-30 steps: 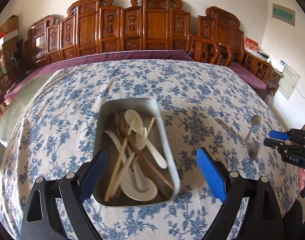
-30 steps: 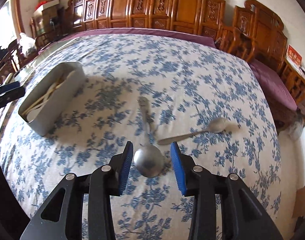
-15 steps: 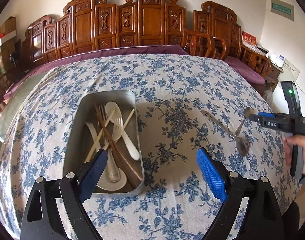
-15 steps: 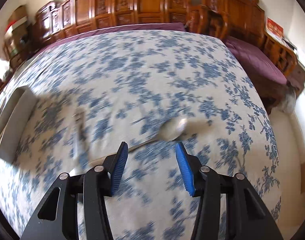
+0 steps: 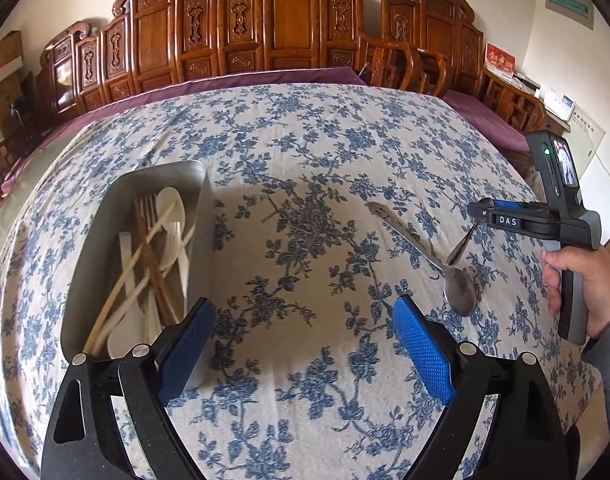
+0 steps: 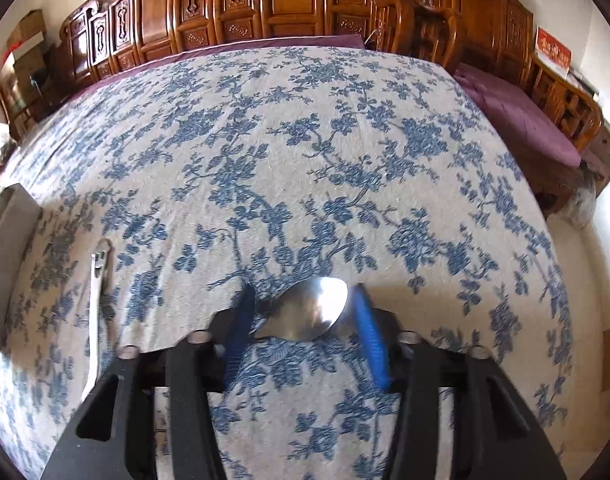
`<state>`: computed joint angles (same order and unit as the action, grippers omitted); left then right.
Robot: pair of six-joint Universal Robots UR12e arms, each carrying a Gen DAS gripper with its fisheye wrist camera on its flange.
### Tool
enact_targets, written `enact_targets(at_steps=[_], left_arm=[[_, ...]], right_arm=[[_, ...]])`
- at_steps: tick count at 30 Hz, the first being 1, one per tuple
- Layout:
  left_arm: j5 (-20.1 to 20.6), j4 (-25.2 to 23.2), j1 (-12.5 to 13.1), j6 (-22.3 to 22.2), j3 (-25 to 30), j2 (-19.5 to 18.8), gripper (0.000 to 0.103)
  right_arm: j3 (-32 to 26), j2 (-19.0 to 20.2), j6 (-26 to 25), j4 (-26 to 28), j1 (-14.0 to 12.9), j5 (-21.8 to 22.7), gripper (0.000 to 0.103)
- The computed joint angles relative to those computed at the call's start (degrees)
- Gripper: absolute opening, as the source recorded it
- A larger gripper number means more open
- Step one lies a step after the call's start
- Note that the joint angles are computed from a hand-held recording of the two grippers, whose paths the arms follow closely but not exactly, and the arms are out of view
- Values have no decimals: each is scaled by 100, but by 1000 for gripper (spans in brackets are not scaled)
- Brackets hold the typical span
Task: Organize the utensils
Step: 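Move the right tool to the metal spoon and grasp it, then grasp the metal fork with the left tool while the right tool holds the spoon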
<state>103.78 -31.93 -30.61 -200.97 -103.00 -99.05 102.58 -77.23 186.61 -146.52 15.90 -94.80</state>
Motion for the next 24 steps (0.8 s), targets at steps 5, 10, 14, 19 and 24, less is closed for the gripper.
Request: enact_targets(at_steps=[5,10,14,19,24], left_arm=[[121,-182,-124,9,90,-102,87],[165,-300,-217,-19,226,-228,87],[0,-354,-266,-154,391,-385,87],[-248,-394,-338,-334,671,-651,87],[-355,-349,-402,-398,918,-888,87]], right_arm=[[107,-68,102,-155,-142,413,16],[245,-193,71,-383,-274,952,9],[304,-376,-144,-449,-347,1196,5],[325,-594,-518,-262,-430,1278,3],[425,-778,-741,-179,-490,1232,3]])
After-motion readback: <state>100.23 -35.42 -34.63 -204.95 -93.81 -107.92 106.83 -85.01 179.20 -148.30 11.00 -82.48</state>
